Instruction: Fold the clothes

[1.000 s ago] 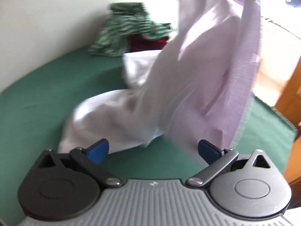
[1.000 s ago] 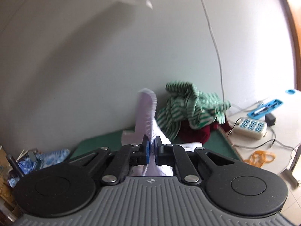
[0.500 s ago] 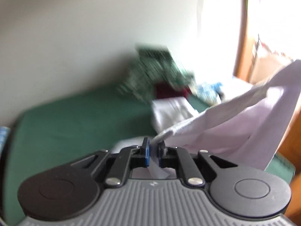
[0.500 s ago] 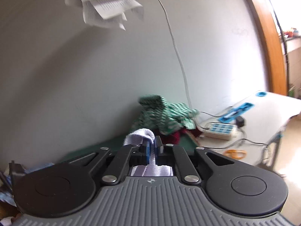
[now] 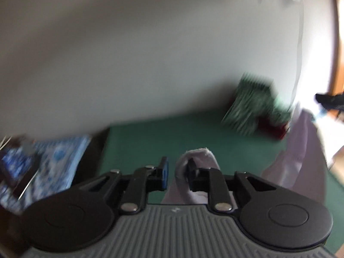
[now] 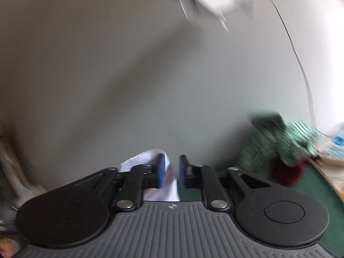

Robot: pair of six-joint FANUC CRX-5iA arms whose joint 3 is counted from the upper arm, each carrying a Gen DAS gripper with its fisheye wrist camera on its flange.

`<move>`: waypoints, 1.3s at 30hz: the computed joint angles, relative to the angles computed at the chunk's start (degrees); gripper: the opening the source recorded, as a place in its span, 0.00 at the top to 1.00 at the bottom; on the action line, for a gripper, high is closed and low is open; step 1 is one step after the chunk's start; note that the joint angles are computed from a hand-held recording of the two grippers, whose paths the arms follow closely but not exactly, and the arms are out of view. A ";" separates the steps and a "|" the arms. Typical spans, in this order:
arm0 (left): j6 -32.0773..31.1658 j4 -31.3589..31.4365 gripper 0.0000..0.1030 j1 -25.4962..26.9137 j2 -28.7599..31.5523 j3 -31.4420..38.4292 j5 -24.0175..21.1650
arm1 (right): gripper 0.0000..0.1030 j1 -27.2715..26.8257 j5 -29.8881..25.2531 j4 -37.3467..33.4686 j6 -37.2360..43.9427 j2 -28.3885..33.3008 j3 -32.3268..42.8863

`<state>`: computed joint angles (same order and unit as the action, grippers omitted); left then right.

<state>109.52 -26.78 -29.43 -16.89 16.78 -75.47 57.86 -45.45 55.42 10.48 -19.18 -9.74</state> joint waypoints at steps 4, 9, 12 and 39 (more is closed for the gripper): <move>0.09 1.21 0.56 0.42 -3.67 -8.02 -4.15 | 0.52 3.79 -10.77 -3.01 6.10 0.74 -1.66; -2.01 4.28 0.10 0.22 -8.02 -14.12 -4.16 | 0.40 6.35 -16.00 -26.85 22.04 -2.52 0.31; -5.40 4.97 0.01 -0.92 -9.18 -16.23 -3.16 | 0.40 6.64 -17.67 -39.93 27.03 -2.28 2.61; -23.89 22.14 0.83 16.36 -13.97 -19.83 -1.71 | 0.96 25.22 -50.90 -3.70 15.21 -2.16 -0.83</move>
<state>85.63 -4.64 -13.07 -30.85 -3.05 -77.18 83.08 -96.35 51.72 25.69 -21.34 -10.57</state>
